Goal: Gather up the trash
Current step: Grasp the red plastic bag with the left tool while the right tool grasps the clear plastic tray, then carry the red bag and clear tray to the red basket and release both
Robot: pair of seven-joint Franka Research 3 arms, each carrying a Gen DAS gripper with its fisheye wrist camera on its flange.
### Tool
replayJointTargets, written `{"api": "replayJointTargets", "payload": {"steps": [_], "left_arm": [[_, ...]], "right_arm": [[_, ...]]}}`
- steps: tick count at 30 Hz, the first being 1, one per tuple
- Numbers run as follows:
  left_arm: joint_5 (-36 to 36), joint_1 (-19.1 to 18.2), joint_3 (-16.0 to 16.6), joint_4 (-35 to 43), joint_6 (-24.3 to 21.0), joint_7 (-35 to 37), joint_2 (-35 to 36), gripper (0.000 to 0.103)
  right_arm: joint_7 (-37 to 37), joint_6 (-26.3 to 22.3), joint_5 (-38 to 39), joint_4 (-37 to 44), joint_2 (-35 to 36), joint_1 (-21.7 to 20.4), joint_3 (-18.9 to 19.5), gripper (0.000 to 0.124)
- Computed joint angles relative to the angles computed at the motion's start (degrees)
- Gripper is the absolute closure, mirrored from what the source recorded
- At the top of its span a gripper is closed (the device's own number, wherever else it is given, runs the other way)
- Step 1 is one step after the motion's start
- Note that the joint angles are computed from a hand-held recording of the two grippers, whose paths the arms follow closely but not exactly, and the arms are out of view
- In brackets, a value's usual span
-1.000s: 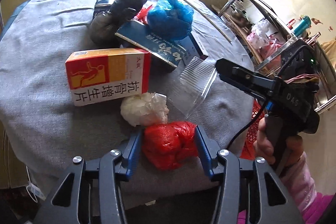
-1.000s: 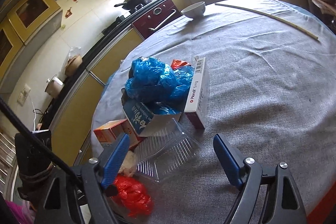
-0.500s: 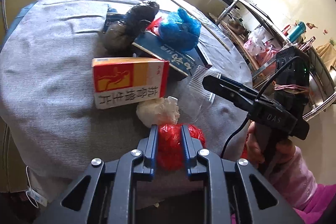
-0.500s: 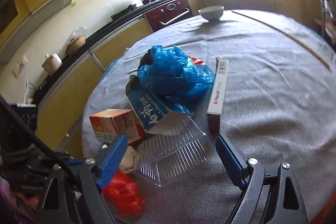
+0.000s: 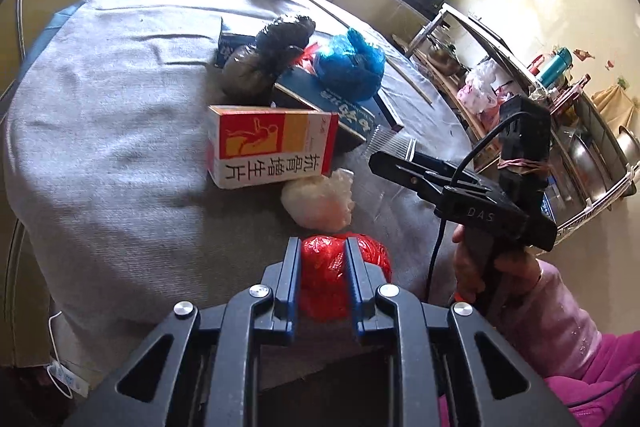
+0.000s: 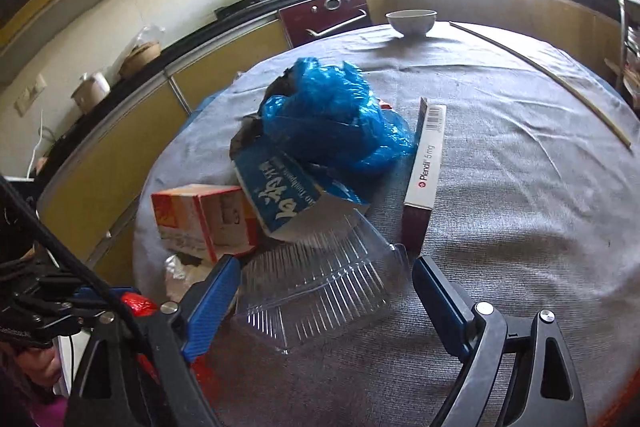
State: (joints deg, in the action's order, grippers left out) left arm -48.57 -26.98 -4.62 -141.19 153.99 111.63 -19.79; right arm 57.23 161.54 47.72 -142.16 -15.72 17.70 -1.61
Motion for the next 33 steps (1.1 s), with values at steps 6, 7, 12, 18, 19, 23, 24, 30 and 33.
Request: {"api": "replayJointTargets", "payload": {"steps": [6, 7, 12, 18, 19, 23, 24, 30, 33], "left_arm": [[-1.8, -0.7, 0.6, 0.1, 0.7, 1.4, -1.0, 0.081], [-1.5, -0.6, 0.4, 0.2, 0.8, 1.3, -1.1, 0.081], [-0.5, -0.7, -0.2, 1.3, 2.3, 0.0, -1.1, 0.081], [3.3, -1.4, -1.1, 3.8, 4.2, -3.8, 0.6, 0.081], [3.5, -1.7, -1.2, 4.5, 4.4, -4.0, 1.2, 0.081], [6.2, -1.8, -2.3, 6.6, 5.0, -6.4, 2.7, 0.081], [7.1, -1.8, -2.7, 7.4, 5.1, -7.0, 3.4, 0.081], [12.6, -2.0, -5.5, 13.6, 4.5, -8.8, 8.4, 0.081], [16.3, -1.9, -7.8, 17.3, 4.5, -8.9, 11.3, 0.081]], "right_arm": [[-1.9, -0.5, 3.3, 0.1, -0.1, 0.3, -1.1, 0.035], [-2.4, -0.6, 4.5, 0.0, -0.4, 0.5, -1.4, 0.035], [-4.4, -1.1, 9.2, -1.4, -3.1, 0.4, -2.5, 0.035], [-5.6, -2.1, 15.0, -3.9, -7.7, -0.4, -4.4, 0.035], [-5.4, -2.0, 15.2, -4.4, -8.6, -0.8, -4.4, 0.035], [-3.5, -1.4, 14.8, -7.2, -12.5, -2.5, -5.0, 0.035], [-2.7, -1.3, 14.3, -8.0, -13.6, -3.0, -5.2, 0.035], [3.6, 0.1, 8.5, -13.1, -20.4, -7.4, -6.1, 0.035], [7.4, 0.5, 4.7, -15.9, -24.2, -10.3, -6.8, 0.035]]}}
